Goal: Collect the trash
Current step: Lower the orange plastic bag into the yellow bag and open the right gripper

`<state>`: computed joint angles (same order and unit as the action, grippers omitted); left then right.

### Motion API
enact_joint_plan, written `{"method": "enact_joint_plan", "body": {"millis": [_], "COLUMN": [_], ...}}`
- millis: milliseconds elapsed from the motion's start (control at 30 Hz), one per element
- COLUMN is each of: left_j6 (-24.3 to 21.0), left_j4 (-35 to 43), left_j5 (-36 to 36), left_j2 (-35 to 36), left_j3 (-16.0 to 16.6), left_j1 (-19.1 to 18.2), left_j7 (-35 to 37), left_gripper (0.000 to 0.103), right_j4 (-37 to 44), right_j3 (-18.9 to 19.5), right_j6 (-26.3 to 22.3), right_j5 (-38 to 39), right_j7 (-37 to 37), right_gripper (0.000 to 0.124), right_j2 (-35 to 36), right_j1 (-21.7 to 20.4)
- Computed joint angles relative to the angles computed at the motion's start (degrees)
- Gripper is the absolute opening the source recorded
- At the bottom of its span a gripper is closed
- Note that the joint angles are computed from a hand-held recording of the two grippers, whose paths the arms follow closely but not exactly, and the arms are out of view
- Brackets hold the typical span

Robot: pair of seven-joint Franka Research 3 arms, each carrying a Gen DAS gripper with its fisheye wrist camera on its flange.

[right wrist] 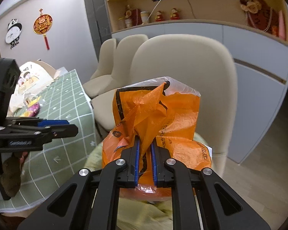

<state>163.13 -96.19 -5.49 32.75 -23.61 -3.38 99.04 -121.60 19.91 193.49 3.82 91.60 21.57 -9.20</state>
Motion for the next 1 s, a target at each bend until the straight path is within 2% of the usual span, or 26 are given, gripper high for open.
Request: {"method": "enact_joint_plan", "body": {"millis": [33,100,200,233,300,367,500,667,700,733,800,867,933,1000], "left_j6": [0.2,0.2,0.7,0.9,1.0,1.1,1.3,2.4,2.7,3.2,4.0,4.7,5.8,6.8], "left_j4": [-0.8,-2.0,-3.7,-4.7,-5.9,-6.7,-8.0,-10.4,-11.0,-12.2,-14.3,-16.0,-18.5,-20.7], "left_j5": [-0.4,-1.5,-3.7,-4.7,-6.5,-8.0,-10.7,-14.7,-15.6,-16.9,-20.2,-23.6,-29.0,-34.9], "left_j2": [-0.5,-1.3,-2.4,-3.0,-3.7,-4.3,-5.3,-7.4,-8.0,-9.0,-10.7,-12.5,-15.1,-17.5], "left_j3": [-0.3,-1.2,-2.7,-3.4,-4.5,-5.2,-5.7,-7.0,-7.4,-8.1,-9.9,-10.7,-12.3,-13.7], "left_j1": [0.6,1.9,3.9,4.9,6.4,7.4,8.6,10.4,10.9,11.7,13.9,15.2,17.6,20.0], "left_j7": [0.1,0.7,2.3,3.0,4.6,6.0,8.3,11.6,12.5,13.9,17.5,20.7,25.3,30.2], "left_gripper": [0.042,0.042,0.043,0.043,0.043,0.044,0.044,0.044,0.044,0.045,0.049,0.049,0.049,0.049], "right_j4": [1.1,2.8,5.3,6.4,8.2,9.8,11.5,12.2,11.7,10.9,8.3,6.4,4.5,2.5], "right_j3": [1.0,-0.5,1.7,1.4,-2.5,-3.6,-11.2,-18.9,-20.7,-20.8,-22.4,-25.6,-30.4,-32.9], "right_j6": [-0.2,-1.2,-4.6,-7.3,-12.0,-16.3,-21.0,-22.1,-21.4,-20.2,-17.1,-15.4,-14.1,-12.6], "right_j5": [-0.2,1.1,2.6,3.6,5.6,7.1,7.6,8.0,7.9,8.4,8.9,8.4,7.0,6.0], "right_j7": [0.5,0.6,-0.2,-0.4,0.1,-0.3,1.8,3.5,4.4,4.2,4.7,6.1,8.5,9.7], "right_gripper": [0.012,0.012,0.012,0.012,0.012,0.012,0.015,0.017,0.021,0.032,0.039,0.042,0.043,0.043], "right_j2": [1.3,2.8,5.9,7.0,8.1,9.1,9.7,9.6,9.1,8.5,6.7,5.1,3.2,1.4], "right_j1": [-0.7,1.3,-0.1,0.3,4.0,5.0,11.8,19.7,21.6,21.9,23.9,27.1,32.1,35.4]}}
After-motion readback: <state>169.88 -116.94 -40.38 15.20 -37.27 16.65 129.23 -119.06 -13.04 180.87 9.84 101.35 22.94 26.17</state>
